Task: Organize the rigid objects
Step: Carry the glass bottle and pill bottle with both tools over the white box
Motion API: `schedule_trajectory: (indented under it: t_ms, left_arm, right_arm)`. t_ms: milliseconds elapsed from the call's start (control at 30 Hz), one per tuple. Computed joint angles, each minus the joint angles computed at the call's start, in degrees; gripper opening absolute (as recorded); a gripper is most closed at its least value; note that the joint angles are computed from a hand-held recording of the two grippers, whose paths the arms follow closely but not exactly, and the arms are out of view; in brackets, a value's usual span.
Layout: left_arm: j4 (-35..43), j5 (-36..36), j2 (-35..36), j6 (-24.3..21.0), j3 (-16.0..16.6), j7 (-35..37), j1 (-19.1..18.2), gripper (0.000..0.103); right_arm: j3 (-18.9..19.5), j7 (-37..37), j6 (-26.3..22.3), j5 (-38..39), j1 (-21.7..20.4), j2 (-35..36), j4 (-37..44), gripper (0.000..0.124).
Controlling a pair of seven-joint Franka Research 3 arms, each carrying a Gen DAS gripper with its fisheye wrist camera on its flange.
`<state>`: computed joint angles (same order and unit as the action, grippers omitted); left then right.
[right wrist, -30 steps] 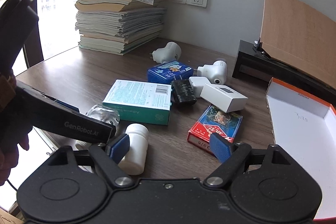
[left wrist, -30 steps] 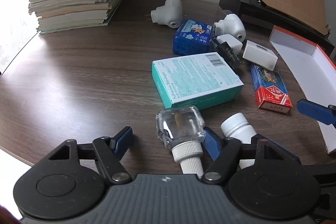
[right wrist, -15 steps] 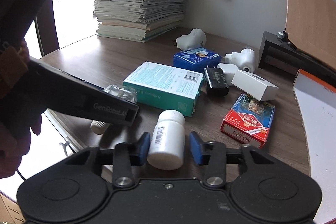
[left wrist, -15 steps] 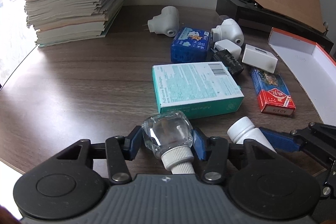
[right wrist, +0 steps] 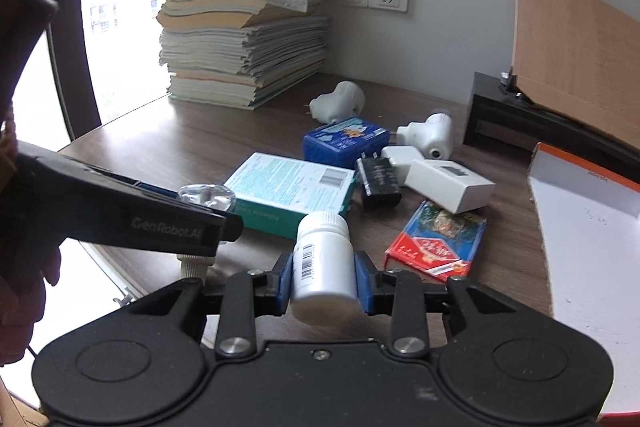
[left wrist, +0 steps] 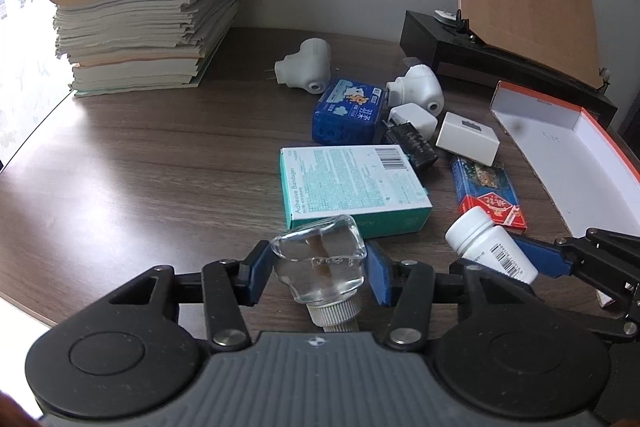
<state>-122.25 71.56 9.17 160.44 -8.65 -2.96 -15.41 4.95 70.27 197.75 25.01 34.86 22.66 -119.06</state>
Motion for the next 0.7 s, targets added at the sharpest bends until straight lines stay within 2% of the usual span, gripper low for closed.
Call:
schedule_trajectory:
  t_ms: [133,367,500,700]
  left_arm:
    - [0.68,0.77,-0.55,-0.05,-0.39,-0.51,-0.46,0.051]
    - [4.46,2.61,0.47,0.32,-1.12,-0.60,-1.96,0.050]
    - [8.35,1.88,2.52,-0.06,-1.47,1.55,-3.47,0.050]
    - [15.31,-3.14,6.97,-1.50,-1.44,7.44,-6.86,0.050]
  right_arm:
    - [-1.56,-0.48,1.44,2.05,1.11,-1.63,-1.47,0.040]
    - [-1.30,-1.57,4.60,5.34,-0.27,-5.47,-4.84,0.040]
    - [-0.95,-2.34,6.15,7.51,-1.86,-8.04,-6.93,0.040]
    - [-0.86,-4.11,8.46,10.98,-4.83,-11.60,-10.08,0.040]
